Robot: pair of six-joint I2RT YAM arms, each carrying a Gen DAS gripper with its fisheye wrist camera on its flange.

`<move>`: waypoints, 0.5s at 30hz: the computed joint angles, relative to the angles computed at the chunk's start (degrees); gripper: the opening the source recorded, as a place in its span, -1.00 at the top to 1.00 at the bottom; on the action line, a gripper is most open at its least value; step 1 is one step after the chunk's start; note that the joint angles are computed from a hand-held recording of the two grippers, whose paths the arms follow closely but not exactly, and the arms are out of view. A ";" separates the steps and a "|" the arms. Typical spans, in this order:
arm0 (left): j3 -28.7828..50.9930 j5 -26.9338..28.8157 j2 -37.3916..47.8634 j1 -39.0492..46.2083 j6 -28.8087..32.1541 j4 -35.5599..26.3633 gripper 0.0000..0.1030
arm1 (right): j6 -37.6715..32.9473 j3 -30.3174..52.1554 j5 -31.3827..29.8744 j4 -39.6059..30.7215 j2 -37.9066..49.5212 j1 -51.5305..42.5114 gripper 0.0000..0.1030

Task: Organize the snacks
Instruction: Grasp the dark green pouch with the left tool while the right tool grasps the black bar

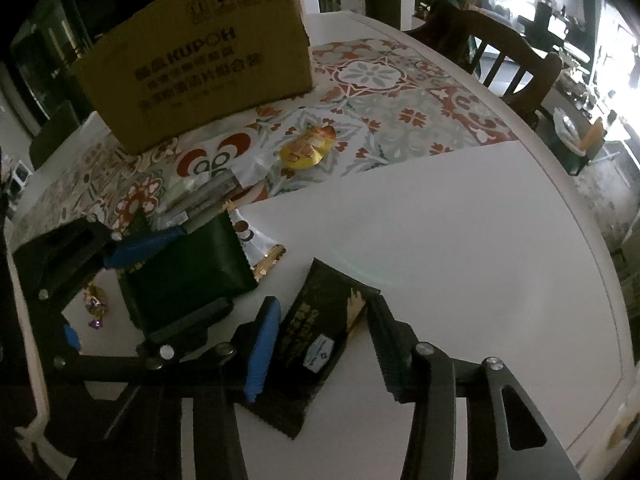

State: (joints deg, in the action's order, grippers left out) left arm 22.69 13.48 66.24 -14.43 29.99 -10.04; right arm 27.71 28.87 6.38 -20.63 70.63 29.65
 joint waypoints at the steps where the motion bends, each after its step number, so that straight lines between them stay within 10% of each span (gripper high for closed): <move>1: -0.13 -0.33 -0.18 -0.19 -0.35 0.12 0.10 | -0.02 -0.07 -0.20 0.08 -0.08 -0.15 0.17; 15: 0.17 -7.37 -13.78 -2.92 -14.25 -9.52 0.10 | -0.58 -3.22 -3.89 -0.29 -7.35 -1.97 0.27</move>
